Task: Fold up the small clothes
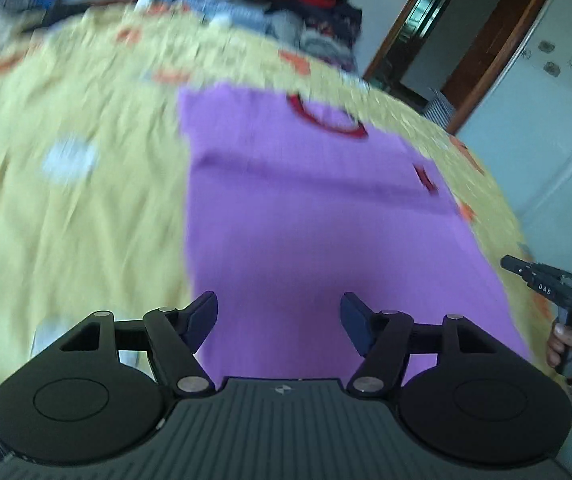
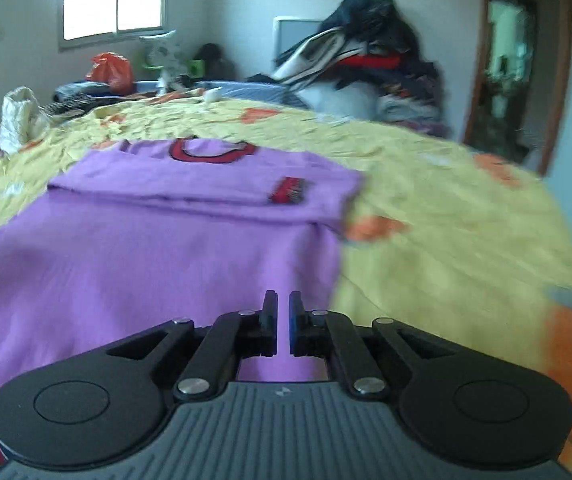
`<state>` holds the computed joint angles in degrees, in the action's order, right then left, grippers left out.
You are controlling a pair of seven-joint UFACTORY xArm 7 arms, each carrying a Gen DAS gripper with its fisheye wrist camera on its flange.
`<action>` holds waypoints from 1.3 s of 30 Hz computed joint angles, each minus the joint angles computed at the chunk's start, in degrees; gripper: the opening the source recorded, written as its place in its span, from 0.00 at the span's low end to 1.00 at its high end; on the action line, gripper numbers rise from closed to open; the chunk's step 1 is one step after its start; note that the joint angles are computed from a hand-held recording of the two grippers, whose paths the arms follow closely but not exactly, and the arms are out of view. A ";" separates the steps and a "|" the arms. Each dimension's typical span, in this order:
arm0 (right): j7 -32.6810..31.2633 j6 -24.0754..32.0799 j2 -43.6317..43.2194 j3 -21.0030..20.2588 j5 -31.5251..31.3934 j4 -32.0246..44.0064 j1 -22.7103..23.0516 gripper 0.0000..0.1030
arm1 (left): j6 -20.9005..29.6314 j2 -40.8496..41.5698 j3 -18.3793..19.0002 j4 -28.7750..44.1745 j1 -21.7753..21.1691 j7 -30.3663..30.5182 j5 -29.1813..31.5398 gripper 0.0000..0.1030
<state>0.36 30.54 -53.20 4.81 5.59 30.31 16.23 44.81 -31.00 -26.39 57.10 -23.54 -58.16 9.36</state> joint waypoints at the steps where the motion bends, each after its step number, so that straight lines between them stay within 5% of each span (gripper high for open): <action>1: 1.62 -2.88 5.73 1.17 0.31 2.15 -1.07 0.05 | -1.01 4.23 -2.94 2.75 3.70 -1.94 4.36 0.67; 4: 4.35 -6.13 20.16 0.31 -6.36 9.39 1.42 0.05 | 1.20 18.51 -11.17 12.29 10.04 -10.00 19.78 0.68; 7: 3.08 -10.38 26.29 9.61 -8.08 11.39 -7.69 0.19 | 9.44 30.57 -15.08 20.02 8.92 -14.21 33.25 0.70; 8: 4.25 -11.83 25.36 12.73 -9.12 10.43 -11.77 0.34 | 12.56 33.20 -14.95 21.58 7.44 -14.60 34.78 0.71; 9: 6.26 -11.52 24.42 15.36 -11.90 10.17 -15.69 0.62 | 13.28 33.43 -13.52 20.76 5.58 -16.36 37.20 0.83; 10: 6.47 -11.48 22.73 15.62 -12.37 8.98 -17.94 0.77 | 12.86 31.26 -13.68 17.84 6.11 -17.35 37.64 1.00; 11: 4.93 -12.08 22.23 13.57 -10.44 7.81 -17.80 0.96 | 11.73 29.47 -12.51 15.45 5.88 -19.04 37.10 1.00; 14: 1.19 -6.57 22.34 5.01 -4.49 9.39 -13.31 0.87 | 11.94 25.39 -9.70 12.05 4.31 -20.34 34.51 1.00; 15: 2.17 -7.32 20.96 4.48 -7.28 8.55 -12.86 0.57 | 12.43 25.25 -8.88 12.44 3.69 -20.07 33.86 0.96; 17: 5.20 -7.88 20.21 -0.72 -8.90 8.60 -6.28 0.36 | 11.15 23.94 -7.20 12.06 2.45 -21.31 33.30 0.95; 19: 10.06 -9.52 20.94 -0.43 -18.36 9.25 -5.35 0.36 | 8.69 23.20 -5.06 11.81 1.30 -20.99 32.37 0.96; 21: 12.92 -8.09 24.04 4.01 -26.99 11.82 -8.64 0.40 | 10.48 26.56 -4.14 15.21 0.16 -19.97 34.11 0.97; 24: 16.57 -9.03 25.82 10.57 -37.03 12.63 -15.14 0.63 | 11.20 29.68 -1.95 17.77 -1.48 -18.57 35.19 0.97; 26: 16.92 -9.91 27.60 9.96 -38.50 13.69 -14.89 0.59 | 11.38 30.28 -0.29 17.50 -2.57 -18.31 34.40 0.98; 29: 15.27 -10.60 29.13 3.73 -32.26 14.03 -10.67 0.25 | 12.15 31.13 1.69 17.58 -4.67 -18.67 36.67 1.00; 31: 15.86 -11.03 30.70 -0.73 -28.21 14.68 -6.89 0.25 | 11.69 30.86 3.11 17.01 -6.00 -18.69 37.10 1.00; 34: 17.39 -11.55 31.37 -0.88 -28.06 14.67 -7.19 0.27 | 9.91 29.30 5.34 14.72 -7.90 -19.17 37.81 1.00; 35: 17.37 -12.44 31.19 -1.68 -26.92 14.02 -6.92 0.37 | 9.41 28.90 5.94 14.11 -8.47 -19.45 38.21 1.00; 37: 20.27 -11.47 31.42 0.24 -29.86 14.69 -9.76 0.72 | 9.50 28.92 6.62 14.11 -9.20 -19.47 38.37 1.00; 39: 18.67 -9.94 30.86 -1.61 -26.73 14.76 -8.93 0.77 | 10.51 29.13 6.92 14.82 -9.82 -19.02 37.60 1.00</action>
